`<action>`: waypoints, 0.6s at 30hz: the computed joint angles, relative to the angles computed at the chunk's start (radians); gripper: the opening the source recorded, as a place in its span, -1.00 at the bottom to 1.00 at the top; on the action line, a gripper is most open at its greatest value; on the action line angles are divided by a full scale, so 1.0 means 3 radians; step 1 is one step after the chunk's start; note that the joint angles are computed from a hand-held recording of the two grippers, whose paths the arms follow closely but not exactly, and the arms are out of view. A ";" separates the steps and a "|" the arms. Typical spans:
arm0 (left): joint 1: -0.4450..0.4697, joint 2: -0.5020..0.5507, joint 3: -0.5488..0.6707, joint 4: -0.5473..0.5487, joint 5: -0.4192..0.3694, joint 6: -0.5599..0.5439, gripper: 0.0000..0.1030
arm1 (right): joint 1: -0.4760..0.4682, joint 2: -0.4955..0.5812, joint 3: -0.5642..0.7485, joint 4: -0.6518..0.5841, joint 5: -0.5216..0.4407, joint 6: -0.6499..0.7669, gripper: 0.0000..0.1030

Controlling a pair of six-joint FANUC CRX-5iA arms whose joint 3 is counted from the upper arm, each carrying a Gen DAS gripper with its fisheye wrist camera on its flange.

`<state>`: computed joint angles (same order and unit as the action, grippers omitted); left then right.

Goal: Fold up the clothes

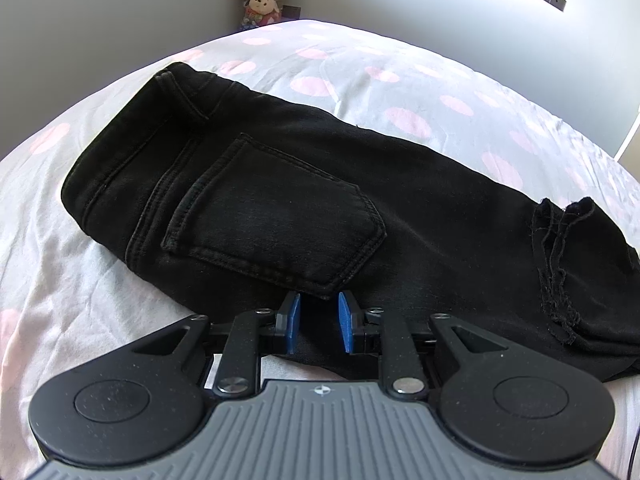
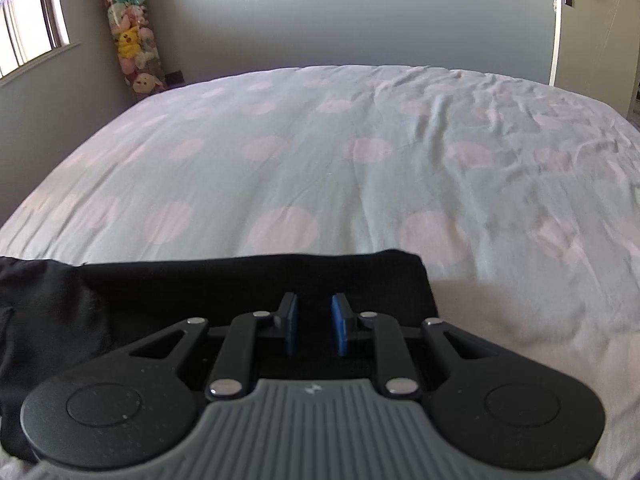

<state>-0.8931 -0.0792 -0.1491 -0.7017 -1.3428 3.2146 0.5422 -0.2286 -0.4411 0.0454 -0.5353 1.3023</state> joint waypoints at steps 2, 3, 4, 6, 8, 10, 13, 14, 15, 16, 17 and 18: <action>-0.0011 0.0002 0.0010 -0.0018 0.0014 -0.0018 -0.53 | 0.0040 -0.0240 -0.0095 -0.0251 -0.0132 0.0205 -0.56; -0.0015 0.0006 0.0016 -0.0021 0.0019 -0.0036 -0.53 | 0.0071 -0.0326 -0.0147 -0.0315 -0.0195 0.0268 -0.55; -0.0018 0.0010 0.0022 -0.0023 0.0024 -0.0054 -0.53 | 0.0110 -0.0388 -0.0197 -0.0367 -0.0284 0.0328 -0.56; -0.0021 0.0006 0.0020 -0.0018 0.0040 -0.0074 -0.53 | 0.0224 -0.0459 -0.0354 -0.0283 -0.0367 0.0270 -0.55; -0.0023 -0.0004 0.0016 -0.0016 0.0043 -0.0069 -0.53 | 0.0310 -0.0490 -0.0466 -0.0254 -0.0468 0.0247 -0.55; -0.0026 -0.0016 0.0011 -0.0022 0.0035 -0.0041 -0.53 | 0.0375 -0.0500 -0.0533 -0.0236 -0.0576 0.0290 -0.55; -0.0012 -0.0049 -0.0019 -0.0004 0.0094 0.0004 -0.53 | 0.0358 -0.0508 -0.0484 -0.0294 -0.0730 0.0349 -0.58; -0.0011 -0.0049 -0.0021 0.0002 0.0102 -0.0020 -0.53 | 0.0324 -0.0516 -0.0438 -0.0343 -0.0759 0.0368 -0.59; -0.0017 -0.0043 -0.0015 0.0000 0.0097 -0.0049 -0.53 | 0.0291 -0.0522 -0.0392 -0.0392 -0.0788 0.0386 -0.59; -0.0023 -0.0033 -0.0005 -0.0006 0.0084 -0.0070 -0.53 | 0.0264 -0.0537 -0.0352 -0.0431 -0.0802 0.0402 -0.59; -0.0021 -0.0031 -0.0004 -0.0002 0.0081 -0.0067 -0.52 | 0.0269 -0.0581 -0.0339 -0.0431 -0.0755 0.0413 -0.57; -0.0016 -0.0031 -0.0004 0.0003 0.0081 -0.0060 -0.50 | 0.0280 -0.0609 -0.0315 -0.0422 -0.0701 0.0423 -0.56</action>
